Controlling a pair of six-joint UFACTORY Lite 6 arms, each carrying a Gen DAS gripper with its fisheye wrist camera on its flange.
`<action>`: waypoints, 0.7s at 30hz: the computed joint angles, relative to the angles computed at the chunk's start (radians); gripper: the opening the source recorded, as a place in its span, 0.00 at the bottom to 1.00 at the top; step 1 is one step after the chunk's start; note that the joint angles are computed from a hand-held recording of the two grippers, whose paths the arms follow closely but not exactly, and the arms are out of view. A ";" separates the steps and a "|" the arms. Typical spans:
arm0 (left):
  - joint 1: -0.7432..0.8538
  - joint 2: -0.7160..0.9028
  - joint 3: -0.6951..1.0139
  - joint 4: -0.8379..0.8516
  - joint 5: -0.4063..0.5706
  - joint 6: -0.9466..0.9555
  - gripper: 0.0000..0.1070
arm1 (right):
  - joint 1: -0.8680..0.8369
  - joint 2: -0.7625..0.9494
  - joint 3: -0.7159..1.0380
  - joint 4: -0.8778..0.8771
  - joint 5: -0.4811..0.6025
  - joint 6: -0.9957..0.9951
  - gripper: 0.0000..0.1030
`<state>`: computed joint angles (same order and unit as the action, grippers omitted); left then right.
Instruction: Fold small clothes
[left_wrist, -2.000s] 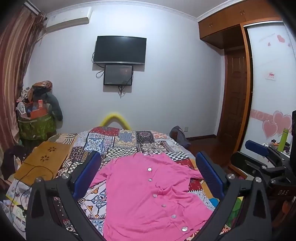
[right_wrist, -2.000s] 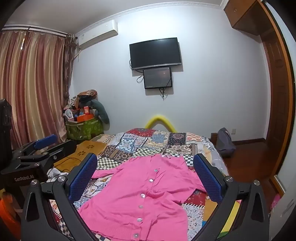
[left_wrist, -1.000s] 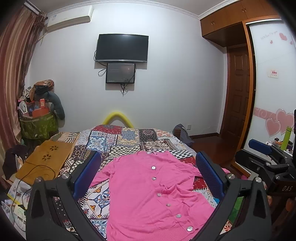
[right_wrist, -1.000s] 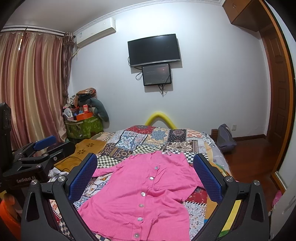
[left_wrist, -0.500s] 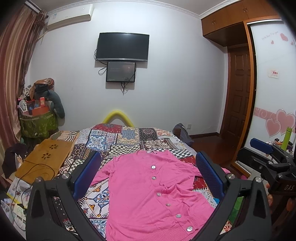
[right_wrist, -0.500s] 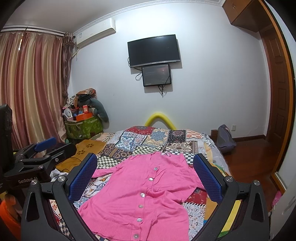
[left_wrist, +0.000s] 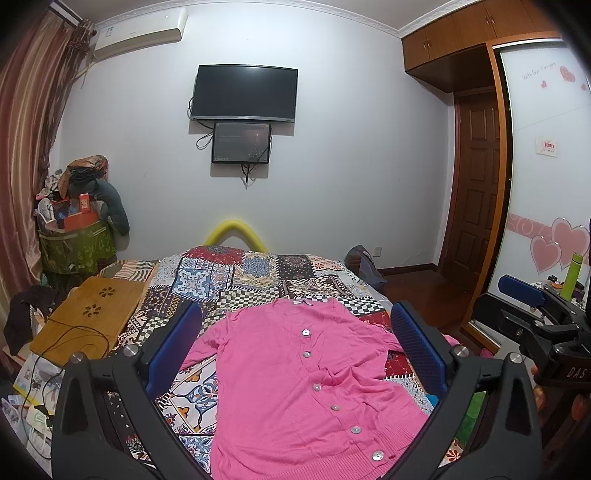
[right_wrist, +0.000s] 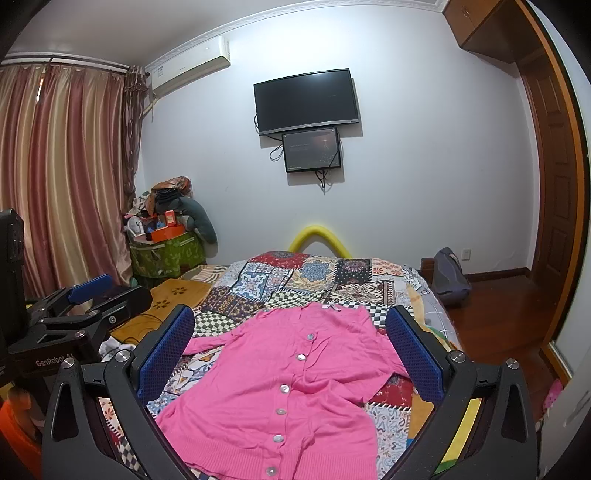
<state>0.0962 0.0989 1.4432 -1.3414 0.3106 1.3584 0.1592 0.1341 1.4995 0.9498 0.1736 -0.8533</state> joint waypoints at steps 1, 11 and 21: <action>-0.002 0.001 0.001 0.000 -0.002 -0.001 0.96 | -0.001 -0.001 -0.001 0.011 0.002 -0.011 1.00; -0.004 0.000 -0.002 -0.004 -0.003 0.001 0.96 | -0.001 -0.003 -0.004 0.027 0.002 -0.024 1.00; -0.001 -0.001 -0.004 -0.007 0.003 -0.001 0.96 | -0.003 -0.005 -0.009 0.041 0.002 -0.040 1.00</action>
